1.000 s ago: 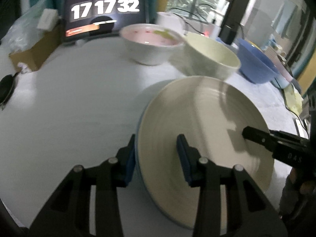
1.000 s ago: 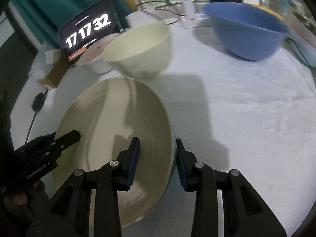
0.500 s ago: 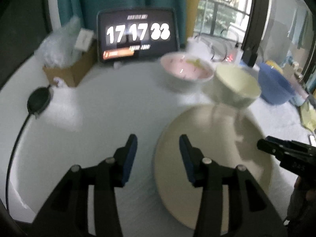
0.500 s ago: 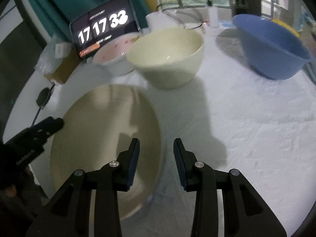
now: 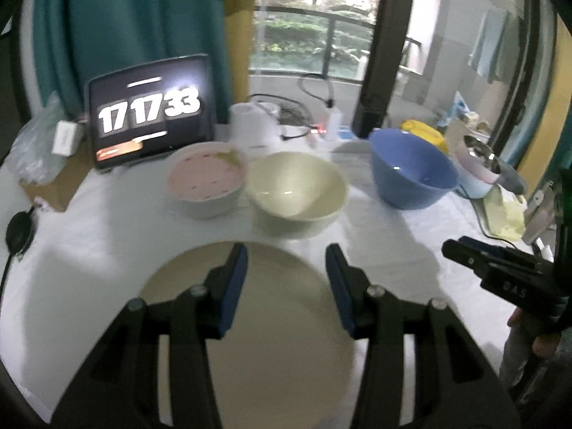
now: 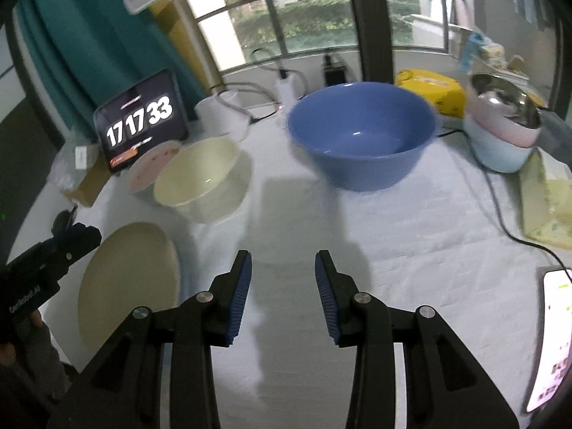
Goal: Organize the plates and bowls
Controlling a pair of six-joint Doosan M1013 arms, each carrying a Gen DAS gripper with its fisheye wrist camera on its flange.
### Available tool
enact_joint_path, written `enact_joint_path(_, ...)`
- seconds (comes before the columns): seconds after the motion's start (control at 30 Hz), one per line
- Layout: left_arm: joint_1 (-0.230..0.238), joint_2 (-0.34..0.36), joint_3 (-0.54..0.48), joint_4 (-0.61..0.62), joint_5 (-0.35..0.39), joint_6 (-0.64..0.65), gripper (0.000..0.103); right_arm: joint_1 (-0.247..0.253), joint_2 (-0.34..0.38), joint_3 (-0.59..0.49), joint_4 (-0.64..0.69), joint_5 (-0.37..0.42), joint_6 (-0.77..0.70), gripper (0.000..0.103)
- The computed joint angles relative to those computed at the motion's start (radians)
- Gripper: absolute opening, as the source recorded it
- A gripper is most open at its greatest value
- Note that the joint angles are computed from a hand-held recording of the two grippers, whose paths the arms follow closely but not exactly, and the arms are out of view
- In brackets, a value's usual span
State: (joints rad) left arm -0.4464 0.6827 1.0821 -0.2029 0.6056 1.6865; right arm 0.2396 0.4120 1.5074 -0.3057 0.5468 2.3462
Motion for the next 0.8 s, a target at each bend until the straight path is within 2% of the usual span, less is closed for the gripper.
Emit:
enact_joint_path(0.27, -0.042, 0.041, -0.077, -0.007, 0.037, 0.002, 0.047, -0.046, -0.027, 0.035, -0.039, -0.020, 0.032, 0.039)
enact_joint_path(0.4, -0.060, 0.067, -0.122, -0.015, 0.051, 0.009, 0.047, -0.070, -0.035, 0.049, -0.038, -0.040, 0.027, 0.046)
enact_joint_path(0.8, -0.092, 0.161, -0.280, -0.021, 0.113, -0.017, 0.047, -0.127, -0.013, 0.024, 0.030, -0.057, -0.065, 0.047)
